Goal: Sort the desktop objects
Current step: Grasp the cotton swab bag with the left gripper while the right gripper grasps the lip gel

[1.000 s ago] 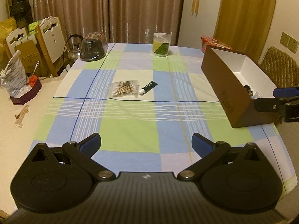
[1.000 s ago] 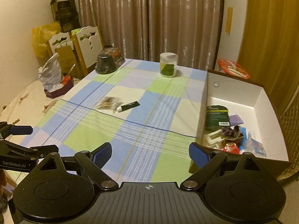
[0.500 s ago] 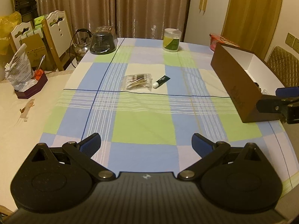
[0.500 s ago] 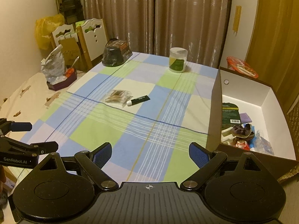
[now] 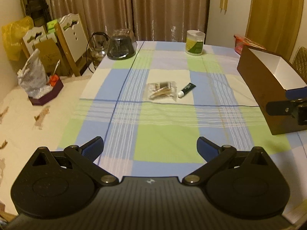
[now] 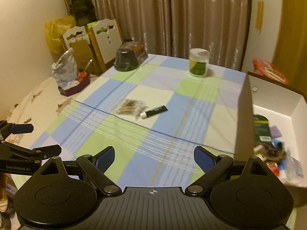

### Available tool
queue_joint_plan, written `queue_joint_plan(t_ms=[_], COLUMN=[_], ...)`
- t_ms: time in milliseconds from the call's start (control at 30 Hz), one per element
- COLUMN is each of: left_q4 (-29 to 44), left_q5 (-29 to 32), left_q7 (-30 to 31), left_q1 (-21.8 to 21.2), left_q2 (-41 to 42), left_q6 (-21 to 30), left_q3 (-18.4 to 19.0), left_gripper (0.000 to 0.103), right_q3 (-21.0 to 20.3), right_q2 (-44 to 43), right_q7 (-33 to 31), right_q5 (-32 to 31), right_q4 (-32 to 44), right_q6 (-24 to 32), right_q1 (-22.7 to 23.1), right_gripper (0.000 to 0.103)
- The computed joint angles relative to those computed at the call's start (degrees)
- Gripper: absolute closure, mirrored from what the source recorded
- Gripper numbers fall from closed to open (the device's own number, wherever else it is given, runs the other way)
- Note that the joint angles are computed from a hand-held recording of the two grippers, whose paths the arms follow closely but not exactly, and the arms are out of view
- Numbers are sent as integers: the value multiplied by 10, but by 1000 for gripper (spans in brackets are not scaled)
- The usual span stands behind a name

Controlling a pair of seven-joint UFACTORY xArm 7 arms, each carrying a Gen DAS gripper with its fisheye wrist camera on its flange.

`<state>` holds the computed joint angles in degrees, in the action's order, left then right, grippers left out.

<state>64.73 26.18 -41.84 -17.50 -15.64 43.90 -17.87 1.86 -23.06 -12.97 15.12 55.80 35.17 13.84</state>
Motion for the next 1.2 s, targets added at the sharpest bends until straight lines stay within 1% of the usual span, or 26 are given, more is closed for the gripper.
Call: queue_joint_plan(t_ms=[133,267,333,400,433,467,500,633,667,700,733,800,933,1100,1200], left_q4=[22,41,52,64,71,80,91,145,161,179,193,224,278,322,337], left_q5=[17,12,1,-18,-32,-47,-64,-138,-157,-175,-187,-212,-255,-283,-299], left_q7=[35,99,138,184,211,239,269,392,423,452,473,513,568,601,619], left_q1=[4,4,5,7,7,8,10,20,24,29,32,40,53,61,67], left_q2=[25,54,73,96,110,125,141,209,228,247,262,293,345,386,400], left_q6=[-2,-21,-37,-57,-68,-77,-86,-108,-112,-116,-118,-120,-118,-108,-104], left_q3=[9,32,46,60,68,75,82,100,102,104,106,107,107,108,105], left_gripper=[2,2,2,2,2,2,2,2,2,3,4,4,4,4,4], right_q3=[4,15,29,42,48,52,56,56,53,49,45,33,20,5,2], right_q2=[39,82,110,140,155,171,191,271,289,308,327,363,410,453,473], right_q7=[9,37,72,123,149,176,204,311,330,348,367,408,451,489,494], right_q5=[9,10,-10,-42,-60,-79,-98,-173,-186,-198,-210,-234,-246,-263,-270], right_q4=[24,50,66,86,97,110,124,190,205,220,236,267,311,356,381], right_q6=[-15,-30,-43,-50,-52,-54,-55,-49,-49,-48,-47,-41,-34,-25,-5], right_q1=[2,-1,-8,-16,-18,-20,-20,-7,-1,4,10,24,38,54,60], right_gripper=[11,12,12,12,18,36,40,40,46,59,63,64,64,64,64])
